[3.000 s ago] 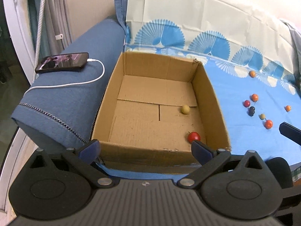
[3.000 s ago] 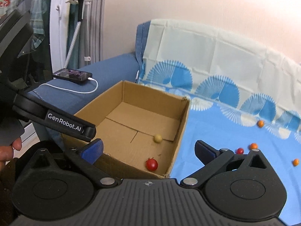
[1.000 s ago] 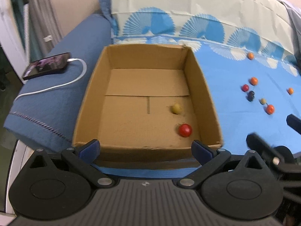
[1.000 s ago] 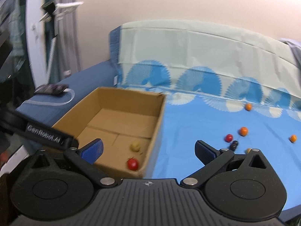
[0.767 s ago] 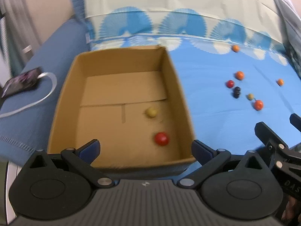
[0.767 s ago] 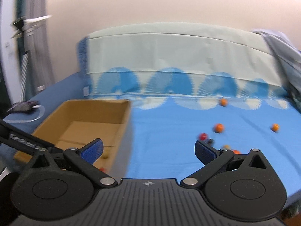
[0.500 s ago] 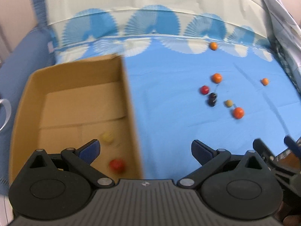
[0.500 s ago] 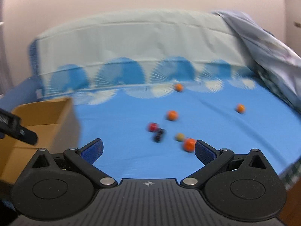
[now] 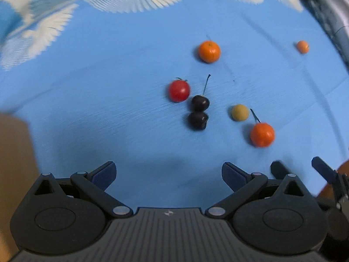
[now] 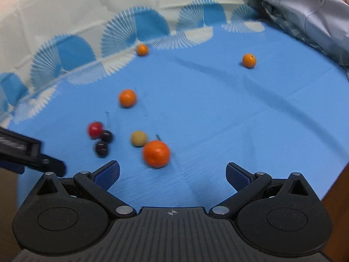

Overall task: Organize fruits
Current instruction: 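Grasp a dark cherry with the left tool while the right tool grasps a mandarin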

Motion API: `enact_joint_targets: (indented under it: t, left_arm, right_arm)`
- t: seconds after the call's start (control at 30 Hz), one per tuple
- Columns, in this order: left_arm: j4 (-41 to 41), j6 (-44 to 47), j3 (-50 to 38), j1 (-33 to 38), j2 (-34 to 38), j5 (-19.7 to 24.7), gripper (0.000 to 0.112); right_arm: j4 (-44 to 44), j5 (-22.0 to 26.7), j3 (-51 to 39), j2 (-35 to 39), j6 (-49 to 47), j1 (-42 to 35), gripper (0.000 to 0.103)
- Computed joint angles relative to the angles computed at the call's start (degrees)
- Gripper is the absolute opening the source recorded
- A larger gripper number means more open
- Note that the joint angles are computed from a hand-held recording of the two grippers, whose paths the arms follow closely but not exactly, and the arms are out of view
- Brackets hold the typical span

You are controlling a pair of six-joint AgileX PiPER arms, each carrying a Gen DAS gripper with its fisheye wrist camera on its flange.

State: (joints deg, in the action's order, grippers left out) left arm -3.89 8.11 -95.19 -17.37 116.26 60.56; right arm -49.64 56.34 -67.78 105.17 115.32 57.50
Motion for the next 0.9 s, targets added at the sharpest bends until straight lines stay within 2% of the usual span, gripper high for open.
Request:
enact_joint_targets:
  t: [0.13, 0.2, 0.37, 0.53, 0.57, 0.6, 0.63, 0.67, 0.7, 0.73, 0.8, 0.9]
  left_arm:
    - [-2.43, -3.23, -12.98, -0.83, 11.92, 5.23, 0.103]
    - [-1.95, -4.79, -17.01, -1.32, 15.51, 6.02, 0.103]
    - [0.03, -6.00, -20.82, -2.04, 18.66, 5.03, 0.103]
    - [2.63, -5.92, -19.19, -3.36, 18.34, 2.97, 0.102]
    - [3.18, -5.92, -17.79, -3.70, 17.55, 1.85, 0.092]
    - [3.77, -5.76, -15.72, -4.07, 16.21, 0.31, 0.074]
    - [3.46, -5.08, -13.37, -4.46, 14.43, -0.99, 0.062]
    - [1.39, -2.97, -13.19, -4.02, 13.87, -0.43, 0.027]
    - [-0.63, -2.07, -13.26, -3.60, 13.47, 0.68, 0.026]
    - [-0.97, -2.54, -12.06, -3.59, 12.52, -0.04, 0.026]
    - [-0.19, -1.70, -8.01, -3.85, 9.93, -4.16, 0.026]
    - [-0.58, -0.98, -4.33, -3.55, 6.95, -5.93, 0.026]
  right_arm:
    - [1.93, -11.33, 2.15, 1.17, -4.35, -7.13, 0.101]
    - [3.29, -13.99, 1.53, 2.59, -7.86, -9.72, 0.098]
    - [0.58, -12.89, -1.06, 7.05, -18.71, -11.90, 0.102]
    - [-4.43, -13.06, 0.86, 7.20, -14.94, -10.67, 0.102]
    - [-5.13, -13.11, 1.23, 6.99, -14.27, -10.33, 0.097]
    - [-6.71, -13.86, 2.23, 6.27, -13.10, -9.97, 0.090]
    - [-7.88, -13.99, 2.63, 5.84, -12.48, -9.51, 0.068]
    - [-8.30, -14.36, 2.85, 5.29, -12.27, -9.30, 0.042]
    - [-7.53, -14.50, 2.70, 5.02, -12.78, -9.42, 0.038]
    - [-7.35, -14.59, 2.77, 4.81, -12.08, -9.50, 0.038]
    - [-7.57, -15.61, 4.26, 3.42, -9.02, -9.95, 0.038]
    - [-10.68, -14.30, 6.95, 0.93, -1.09, -8.80, 0.038]
